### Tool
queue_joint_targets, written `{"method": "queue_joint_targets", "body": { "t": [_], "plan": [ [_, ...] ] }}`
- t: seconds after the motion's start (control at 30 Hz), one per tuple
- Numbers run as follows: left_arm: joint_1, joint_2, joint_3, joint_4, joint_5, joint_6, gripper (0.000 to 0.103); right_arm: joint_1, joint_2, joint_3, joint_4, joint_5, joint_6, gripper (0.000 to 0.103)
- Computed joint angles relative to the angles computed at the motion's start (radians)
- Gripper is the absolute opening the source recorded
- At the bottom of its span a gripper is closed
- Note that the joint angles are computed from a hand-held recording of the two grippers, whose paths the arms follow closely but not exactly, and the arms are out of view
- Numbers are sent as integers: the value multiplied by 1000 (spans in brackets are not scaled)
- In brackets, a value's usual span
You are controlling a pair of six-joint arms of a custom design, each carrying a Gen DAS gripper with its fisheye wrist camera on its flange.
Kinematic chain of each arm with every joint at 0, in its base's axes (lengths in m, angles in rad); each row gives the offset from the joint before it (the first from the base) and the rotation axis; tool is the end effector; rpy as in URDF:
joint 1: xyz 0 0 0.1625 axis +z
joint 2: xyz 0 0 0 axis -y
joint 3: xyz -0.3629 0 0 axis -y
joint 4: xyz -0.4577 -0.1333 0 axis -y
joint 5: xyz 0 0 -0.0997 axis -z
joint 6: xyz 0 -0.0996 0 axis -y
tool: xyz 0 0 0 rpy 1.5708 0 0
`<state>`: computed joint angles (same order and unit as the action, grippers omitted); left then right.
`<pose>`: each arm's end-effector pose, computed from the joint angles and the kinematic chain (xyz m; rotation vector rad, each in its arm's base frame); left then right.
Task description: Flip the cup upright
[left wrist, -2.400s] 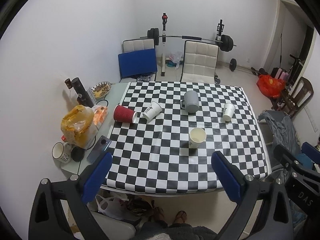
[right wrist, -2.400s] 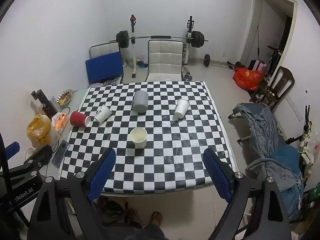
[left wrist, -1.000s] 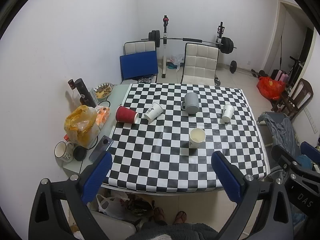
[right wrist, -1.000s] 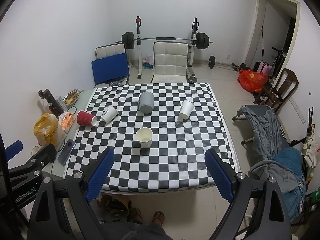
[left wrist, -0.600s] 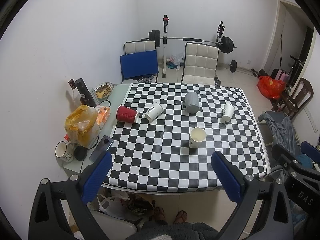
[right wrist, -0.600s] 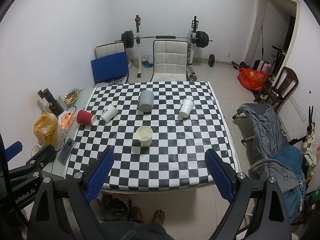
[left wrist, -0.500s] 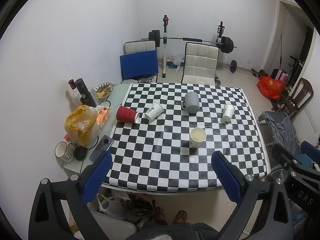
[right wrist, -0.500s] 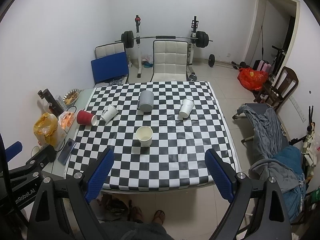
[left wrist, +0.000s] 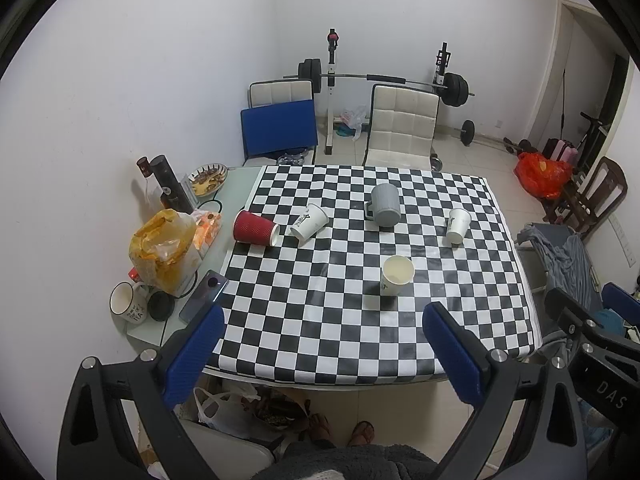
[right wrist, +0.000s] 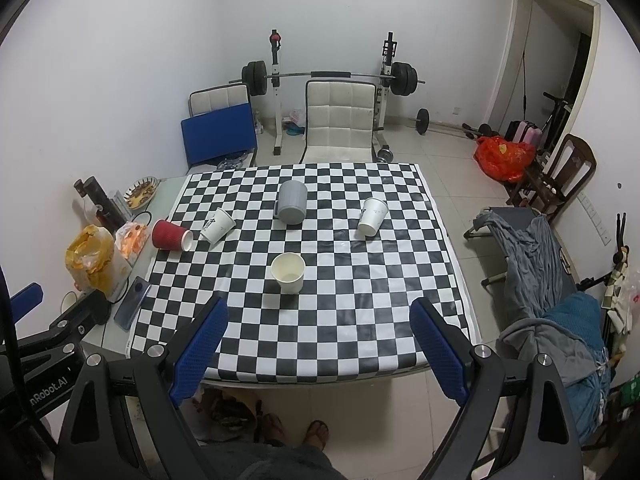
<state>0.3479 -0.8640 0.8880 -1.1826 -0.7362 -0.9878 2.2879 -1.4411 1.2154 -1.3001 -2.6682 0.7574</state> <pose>-0.6418 -0.4530 0.3263 0.4863 2.2819 -0.7024 0.4218 -0.4158 0.5749 -0.0138 -2.1591 0.8513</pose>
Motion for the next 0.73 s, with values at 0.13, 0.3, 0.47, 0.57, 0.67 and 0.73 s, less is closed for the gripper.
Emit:
{"method": "queue_joint_targets", "body": {
  "t": [0.13, 0.3, 0.47, 0.57, 0.67, 0.73],
  "plan": [
    [0, 2, -5, 3, -1, 1, 101, 0, 1, 1, 0, -1, 2, 94],
    [-1, 1, -1, 1, 1, -2, 101, 0, 1, 0, 2, -1, 3, 94],
    [0, 1, -1, 2, 0, -1, 101, -1, 0, 1, -2, -1, 2, 94],
    [0, 1, -2, 3, -2, -2, 101, 0, -1, 2, -1, 0, 0, 94],
    [-1, 0, -4, 8, 0, -6, 101, -2, 2, -2, -4, 2, -4, 94],
    [0, -1, -2, 4, -2, -3, 101, -3, 4, -3, -3, 0, -3, 94]
  ]
}}
